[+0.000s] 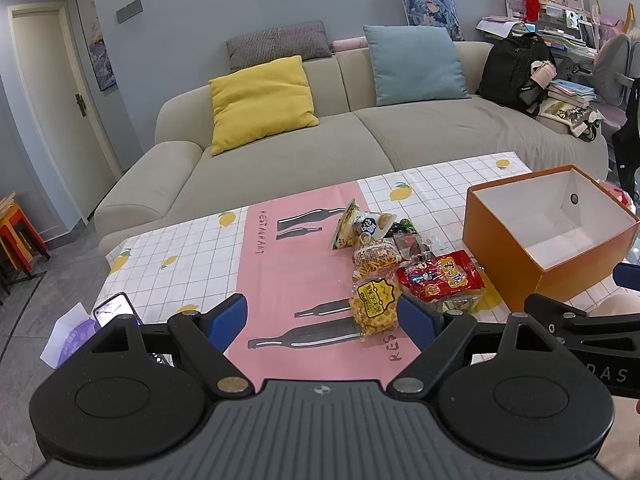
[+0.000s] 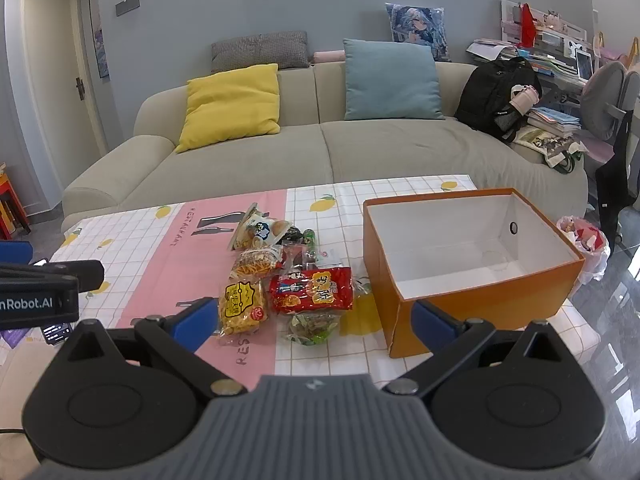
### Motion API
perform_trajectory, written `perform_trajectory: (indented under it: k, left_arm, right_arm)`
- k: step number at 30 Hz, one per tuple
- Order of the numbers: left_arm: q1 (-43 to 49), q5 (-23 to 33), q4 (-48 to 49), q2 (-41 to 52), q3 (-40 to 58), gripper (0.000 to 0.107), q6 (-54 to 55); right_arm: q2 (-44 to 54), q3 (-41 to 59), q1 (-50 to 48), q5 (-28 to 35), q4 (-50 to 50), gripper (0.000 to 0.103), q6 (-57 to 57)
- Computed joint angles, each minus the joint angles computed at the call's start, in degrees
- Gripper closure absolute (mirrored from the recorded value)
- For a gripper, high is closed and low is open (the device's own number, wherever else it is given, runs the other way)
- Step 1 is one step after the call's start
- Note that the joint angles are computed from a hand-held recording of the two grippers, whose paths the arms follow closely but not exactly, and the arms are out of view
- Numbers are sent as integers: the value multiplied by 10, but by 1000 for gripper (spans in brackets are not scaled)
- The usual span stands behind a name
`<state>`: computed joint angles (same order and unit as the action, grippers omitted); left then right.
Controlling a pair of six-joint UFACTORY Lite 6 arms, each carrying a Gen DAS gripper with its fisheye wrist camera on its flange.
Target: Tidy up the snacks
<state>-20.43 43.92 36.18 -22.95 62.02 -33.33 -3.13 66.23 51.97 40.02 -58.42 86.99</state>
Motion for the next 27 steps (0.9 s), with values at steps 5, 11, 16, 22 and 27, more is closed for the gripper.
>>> perform_trajectory:
  k: [5, 11, 16, 22, 27]
  left_arm:
    - [0, 0, -2, 0, -1, 8, 3]
    - [-2, 1, -1, -1, -1, 8, 1]
    - [-2, 1, -2, -1, -2, 8, 1]
    - [-2, 0, -1, -2, -4, 8, 0]
    - [-2, 0, -2, -3, -5, 8, 1]
  right_arm:
    - [0, -2, 0, -2, 2, 3, -1]
    - [0, -4, 1, -2, 1, 3, 4]
    - [0, -5, 1, -3, 0, 3, 5]
    - [0, -5, 1, -3, 1, 3, 4]
    - [0, -5, 1, -3, 1, 3, 4]
